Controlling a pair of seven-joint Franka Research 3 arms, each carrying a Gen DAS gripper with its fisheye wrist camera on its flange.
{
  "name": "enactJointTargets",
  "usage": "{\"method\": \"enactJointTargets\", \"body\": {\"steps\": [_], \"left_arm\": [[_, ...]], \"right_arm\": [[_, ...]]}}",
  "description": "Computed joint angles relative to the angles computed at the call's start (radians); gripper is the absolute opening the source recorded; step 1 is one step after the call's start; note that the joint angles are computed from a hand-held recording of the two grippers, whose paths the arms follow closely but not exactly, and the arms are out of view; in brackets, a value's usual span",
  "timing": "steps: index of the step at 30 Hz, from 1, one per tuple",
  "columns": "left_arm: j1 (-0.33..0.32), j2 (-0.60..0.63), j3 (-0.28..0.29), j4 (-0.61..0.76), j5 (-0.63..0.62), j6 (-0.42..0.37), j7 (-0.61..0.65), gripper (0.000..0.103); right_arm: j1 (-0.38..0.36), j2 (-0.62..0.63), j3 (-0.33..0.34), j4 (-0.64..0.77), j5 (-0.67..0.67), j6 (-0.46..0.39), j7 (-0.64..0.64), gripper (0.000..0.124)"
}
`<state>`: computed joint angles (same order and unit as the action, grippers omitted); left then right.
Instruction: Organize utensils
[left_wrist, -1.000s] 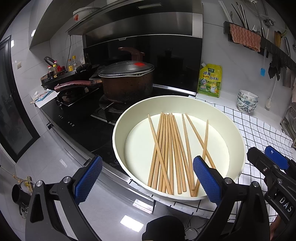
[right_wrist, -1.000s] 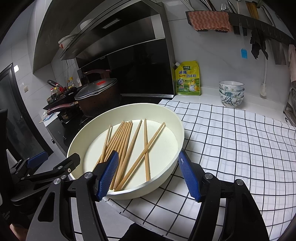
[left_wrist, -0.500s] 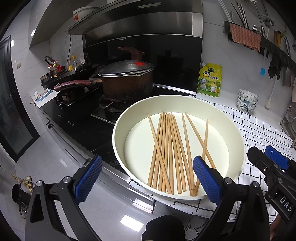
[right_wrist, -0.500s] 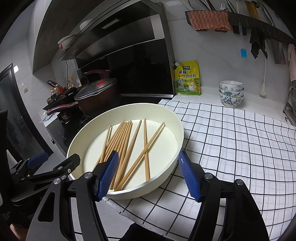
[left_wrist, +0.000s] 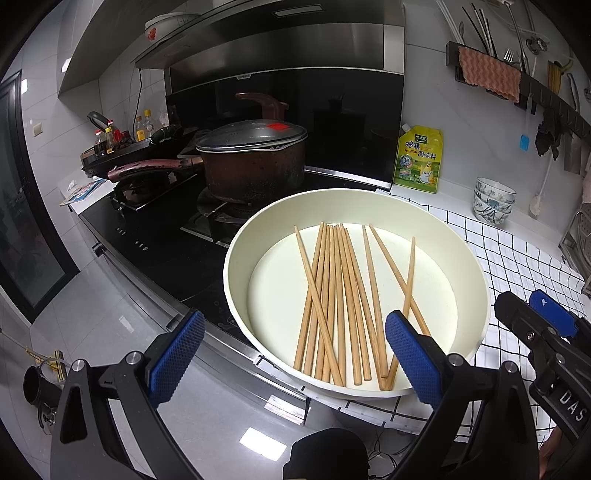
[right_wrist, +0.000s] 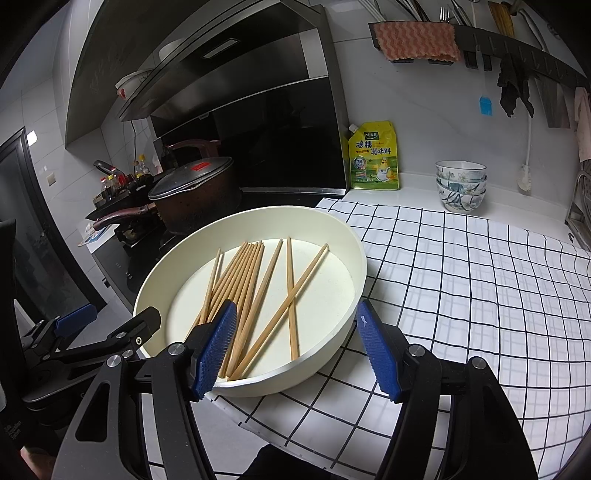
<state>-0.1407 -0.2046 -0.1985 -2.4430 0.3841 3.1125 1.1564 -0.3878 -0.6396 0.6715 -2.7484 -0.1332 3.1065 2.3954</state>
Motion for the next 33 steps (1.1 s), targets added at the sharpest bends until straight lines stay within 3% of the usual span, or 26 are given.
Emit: {"method": "enactJointTargets", "body": {"steps": [33], "left_arm": [[-0.018,0.005,0.011,0.002,-0.023,-0.005,0.023,0.097]], "right_arm": [[0.001,0.001,-0.003,0.0,0.0,0.002,-0.002,0.065]]}}
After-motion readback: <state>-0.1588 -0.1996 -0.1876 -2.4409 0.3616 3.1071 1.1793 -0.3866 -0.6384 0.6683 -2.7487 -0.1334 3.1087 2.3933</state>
